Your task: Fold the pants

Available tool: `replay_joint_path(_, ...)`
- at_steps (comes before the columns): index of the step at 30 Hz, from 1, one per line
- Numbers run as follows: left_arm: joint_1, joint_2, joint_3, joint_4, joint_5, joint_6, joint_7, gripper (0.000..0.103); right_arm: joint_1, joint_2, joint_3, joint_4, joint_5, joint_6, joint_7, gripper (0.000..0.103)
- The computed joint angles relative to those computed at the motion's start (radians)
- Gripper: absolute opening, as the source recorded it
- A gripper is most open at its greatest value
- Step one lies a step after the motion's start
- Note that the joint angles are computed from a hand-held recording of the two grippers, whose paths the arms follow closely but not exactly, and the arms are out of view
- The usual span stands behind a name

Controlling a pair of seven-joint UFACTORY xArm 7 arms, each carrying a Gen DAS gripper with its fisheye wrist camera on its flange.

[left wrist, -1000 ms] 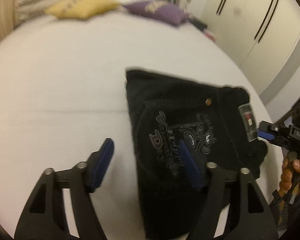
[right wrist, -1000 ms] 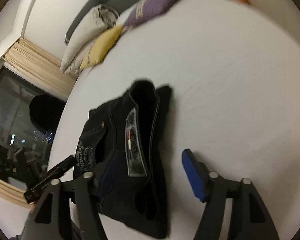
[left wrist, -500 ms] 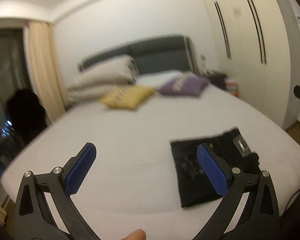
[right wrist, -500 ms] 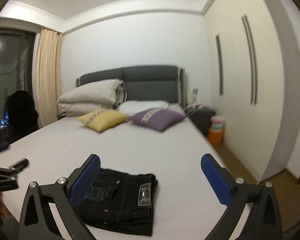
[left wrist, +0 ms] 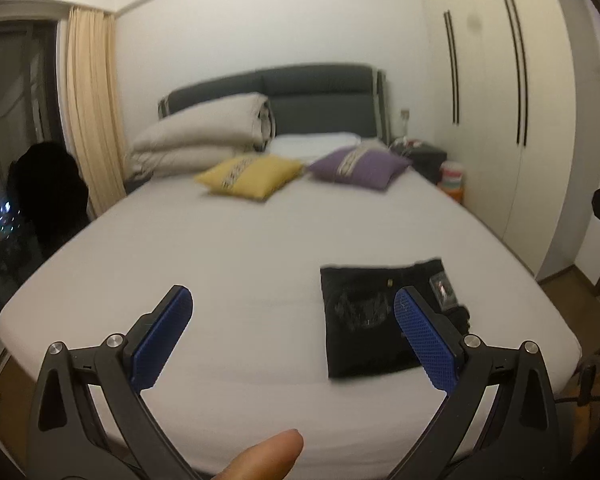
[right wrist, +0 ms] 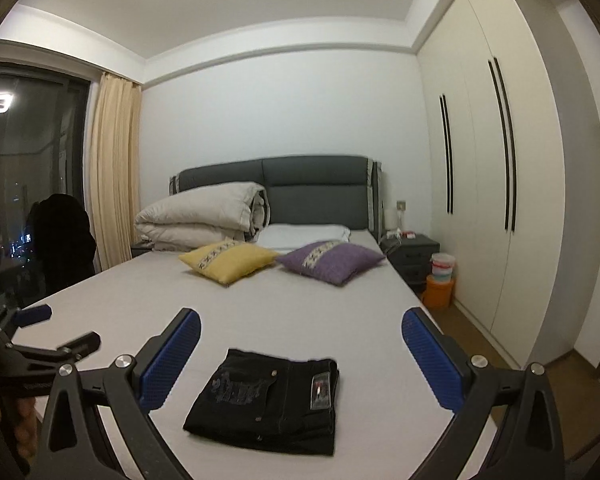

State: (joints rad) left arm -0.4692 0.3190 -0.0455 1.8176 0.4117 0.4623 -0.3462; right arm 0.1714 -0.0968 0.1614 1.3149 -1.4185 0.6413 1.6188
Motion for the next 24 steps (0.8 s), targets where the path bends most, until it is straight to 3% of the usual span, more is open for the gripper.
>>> replay_joint_path(7, -0.019, 0.026, -0.012, 0.022, -0.011, 0.111, -0.013, 0.103, 0.02, 0.041, -0.009, 0.018, 0.241, 0.052, -0.147, 0.103)
replay_joint_path(15, -0.034, 0.179, -0.011, 0.178, -0.095, 0.226, 0.036, 0.103, 0.031, 0.095, -0.042, 0.044, 0.492, 0.09, -0.247, 0.103)
replay_joint_path(24, -0.044, 0.255, 0.008, 0.253, -0.128, 0.265, 0.06, 0.103, 0.058, 0.143, -0.062, 0.068, 0.562, 0.094, -0.303, 0.103)
